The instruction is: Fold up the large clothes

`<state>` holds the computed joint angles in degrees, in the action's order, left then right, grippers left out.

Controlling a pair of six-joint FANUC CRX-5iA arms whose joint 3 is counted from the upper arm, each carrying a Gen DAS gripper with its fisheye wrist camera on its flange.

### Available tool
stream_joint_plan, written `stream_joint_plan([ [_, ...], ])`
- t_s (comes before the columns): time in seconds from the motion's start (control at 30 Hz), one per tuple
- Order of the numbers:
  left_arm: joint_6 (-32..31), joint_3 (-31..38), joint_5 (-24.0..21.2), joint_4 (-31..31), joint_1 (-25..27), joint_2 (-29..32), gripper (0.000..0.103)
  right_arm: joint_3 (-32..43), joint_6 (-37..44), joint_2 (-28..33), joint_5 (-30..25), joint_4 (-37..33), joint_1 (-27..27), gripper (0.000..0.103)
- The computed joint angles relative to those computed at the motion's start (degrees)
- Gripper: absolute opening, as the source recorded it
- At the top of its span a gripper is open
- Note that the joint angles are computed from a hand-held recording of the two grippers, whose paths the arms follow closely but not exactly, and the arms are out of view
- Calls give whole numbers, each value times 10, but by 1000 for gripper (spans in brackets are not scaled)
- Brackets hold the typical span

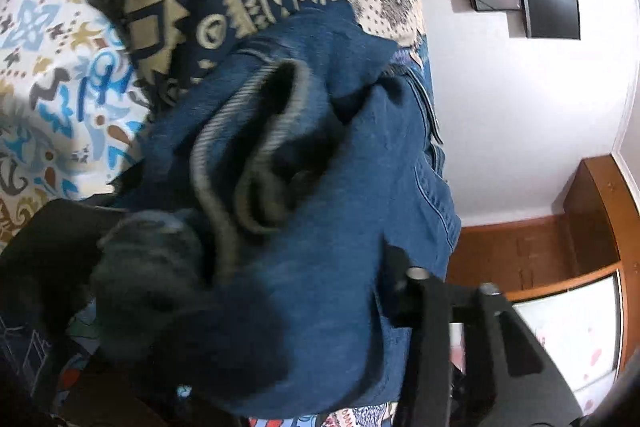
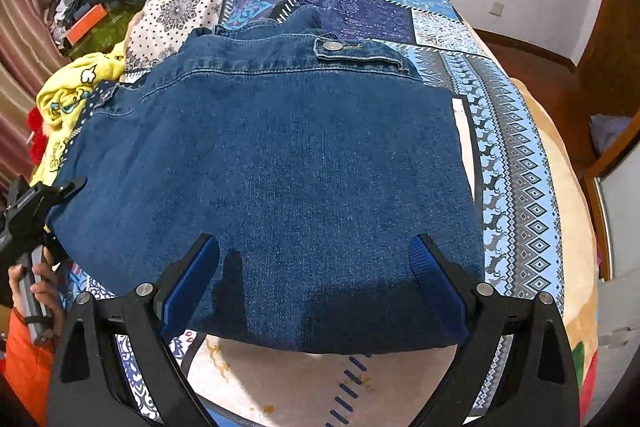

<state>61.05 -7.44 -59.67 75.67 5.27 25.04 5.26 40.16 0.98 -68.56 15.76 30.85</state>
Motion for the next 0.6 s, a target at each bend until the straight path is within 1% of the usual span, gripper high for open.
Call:
stream_joint_plan([
  [0.03, 1, -6, 8, 0, 0, -8, 33, 4, 1, 1, -5, -2, 1, 95],
  [0.07, 0, -11, 8, -1, 5, -16, 27, 6, 1, 1, -8, -3, 2, 95],
  [0.1, -13, -21, 8, 19, 6, -28, 23, 11, 2, 1, -12, -6, 4, 95],
  [0.13, -48, -34, 7, 53, 5, -44, 23, 14, 2, 1, -14, -8, 6, 95],
  [0.17, -69, -36, 10, 60, 5, -55, 23, 17, 1, 1, -16, -10, 8, 95],
  [0.2, -89, -29, 15, 50, 6, -70, 22, 18, 0, -1, -15, -11, 9, 95],
  [0.23, -97, -13, 17, 26, 7, -83, 21, 23, 0, -2, -15, -15, 13, 95],
  [0.3, -99, 6, 19, 2, 12, -100, 21, 33, 2, 1, -16, -18, 19, 95],
  [0.37, -106, 17, 25, -12, 20, -121, 21, 42, 2, 6, -16, -15, 29, 95],
  [0.43, -126, 19, 32, -16, 29, -142, 21, 50, 0, 12, -6, -9, 42, 95],
  [0.5, -136, 18, 38, -34, 40, -162, 21, 66, 4, 25, 9, -14, 54, 95],
  [0.6, -135, 32, 48, -89, 50, -178, 21, 105, 33, 59, 16, -36, 66, 95],
])
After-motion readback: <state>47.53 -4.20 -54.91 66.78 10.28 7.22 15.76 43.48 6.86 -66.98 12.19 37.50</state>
